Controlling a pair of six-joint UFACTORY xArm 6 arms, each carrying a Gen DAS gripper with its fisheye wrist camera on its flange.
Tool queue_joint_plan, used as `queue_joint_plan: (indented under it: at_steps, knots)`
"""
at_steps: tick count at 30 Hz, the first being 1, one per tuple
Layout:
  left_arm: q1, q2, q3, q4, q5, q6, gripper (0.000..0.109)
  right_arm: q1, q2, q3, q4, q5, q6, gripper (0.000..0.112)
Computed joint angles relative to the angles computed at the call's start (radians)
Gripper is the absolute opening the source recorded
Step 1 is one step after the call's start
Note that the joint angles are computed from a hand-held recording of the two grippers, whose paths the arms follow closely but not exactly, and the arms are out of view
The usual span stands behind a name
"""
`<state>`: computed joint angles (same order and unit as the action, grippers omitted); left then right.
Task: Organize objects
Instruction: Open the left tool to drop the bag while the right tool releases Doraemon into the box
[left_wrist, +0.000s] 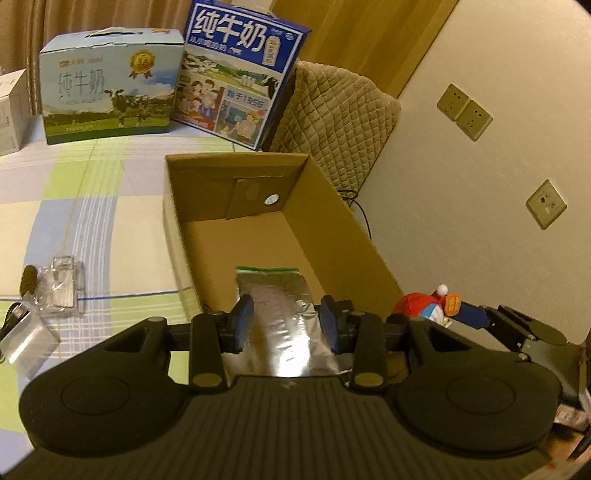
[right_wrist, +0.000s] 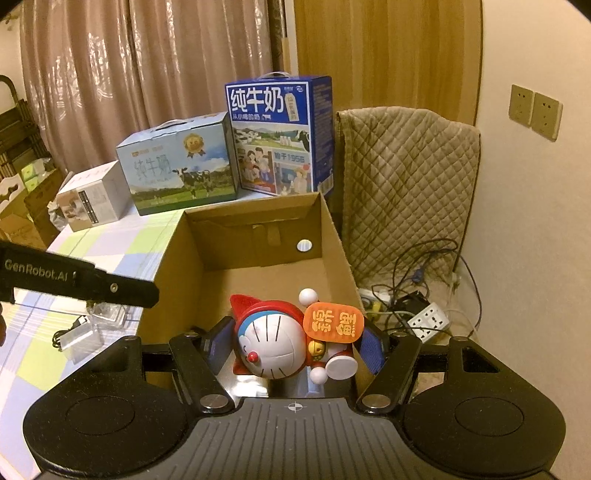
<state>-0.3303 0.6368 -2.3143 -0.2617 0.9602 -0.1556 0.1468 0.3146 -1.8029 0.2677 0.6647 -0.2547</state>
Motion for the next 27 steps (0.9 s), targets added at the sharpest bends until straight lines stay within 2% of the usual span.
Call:
queue_joint_plan:
  at_steps: [10,21,23,24,27]
  knots:
    - [0.019,-0.141,0.241,0.001,-0.068,0.029,0.034,0.013,-0.013,-0.001,-0.008,0.004,0.005,0.066]
    - [0.022,-0.187,0.305,0.002,-0.083,0.049,0.034,0.019,-0.012,-0.007,-0.01,0.003,0.026,0.066]
    - [0.022,-0.188,0.306,0.003,-0.085,0.049,0.035,0.016,-0.01,-0.003,0.034,-0.019,0.007,0.066]
    - [0.023,-0.188,0.308,0.004,-0.086,0.05,0.036,0.013,-0.01,-0.003,0.055,-0.024,-0.004,0.067]
    - [0.023,-0.194,0.319,0.009,-0.092,0.054,0.039,0.012,-0.015,0.008,0.073,-0.056,0.001,0.081]
